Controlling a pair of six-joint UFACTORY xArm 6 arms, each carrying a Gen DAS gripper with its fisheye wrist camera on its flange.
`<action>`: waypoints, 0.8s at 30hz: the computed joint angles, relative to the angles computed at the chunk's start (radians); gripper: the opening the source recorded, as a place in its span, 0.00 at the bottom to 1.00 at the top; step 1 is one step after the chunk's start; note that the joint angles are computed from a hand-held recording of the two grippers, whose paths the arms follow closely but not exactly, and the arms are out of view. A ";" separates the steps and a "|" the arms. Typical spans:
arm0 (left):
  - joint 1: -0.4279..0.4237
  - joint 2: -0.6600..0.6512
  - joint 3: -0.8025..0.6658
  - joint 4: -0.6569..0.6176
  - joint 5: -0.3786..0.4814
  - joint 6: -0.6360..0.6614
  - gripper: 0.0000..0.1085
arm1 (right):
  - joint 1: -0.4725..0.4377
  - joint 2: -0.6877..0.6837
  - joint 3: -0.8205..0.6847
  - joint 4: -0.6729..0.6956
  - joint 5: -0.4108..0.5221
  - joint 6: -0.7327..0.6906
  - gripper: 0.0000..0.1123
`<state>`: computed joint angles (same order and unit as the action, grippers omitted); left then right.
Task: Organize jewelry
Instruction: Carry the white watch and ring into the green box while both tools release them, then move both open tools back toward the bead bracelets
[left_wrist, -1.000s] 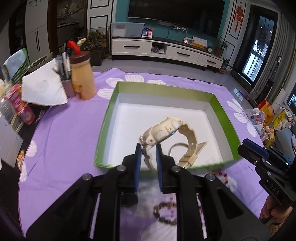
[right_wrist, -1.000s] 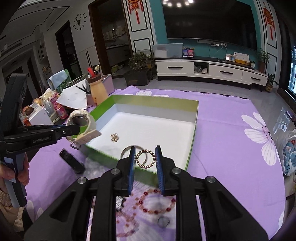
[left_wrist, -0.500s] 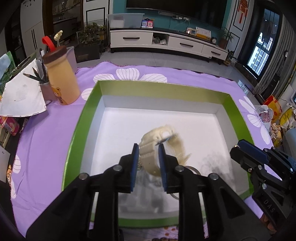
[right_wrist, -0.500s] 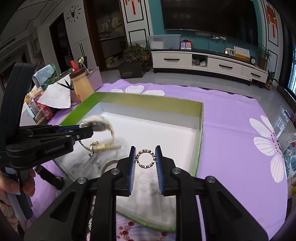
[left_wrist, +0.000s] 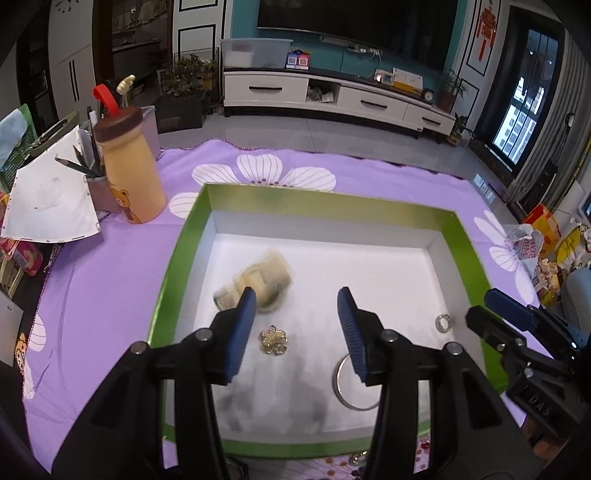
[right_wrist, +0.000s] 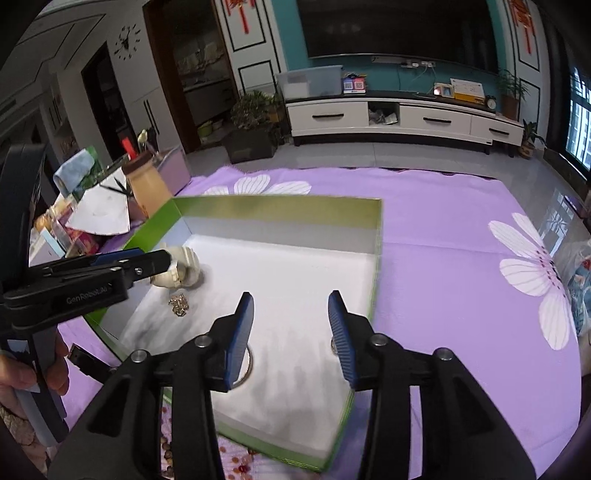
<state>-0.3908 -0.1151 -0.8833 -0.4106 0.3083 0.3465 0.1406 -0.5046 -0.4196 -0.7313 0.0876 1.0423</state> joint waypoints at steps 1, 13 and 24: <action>0.003 -0.016 0.010 -0.008 0.001 0.007 0.45 | 0.000 -0.027 0.017 0.015 0.005 -0.012 0.38; 0.063 -0.243 0.127 -0.140 0.057 0.104 0.51 | 0.061 -0.426 0.205 0.206 0.214 -0.147 0.38; 0.129 -0.495 0.302 -0.133 0.133 0.116 0.53 | 0.231 -0.668 0.279 0.177 0.452 -0.066 0.38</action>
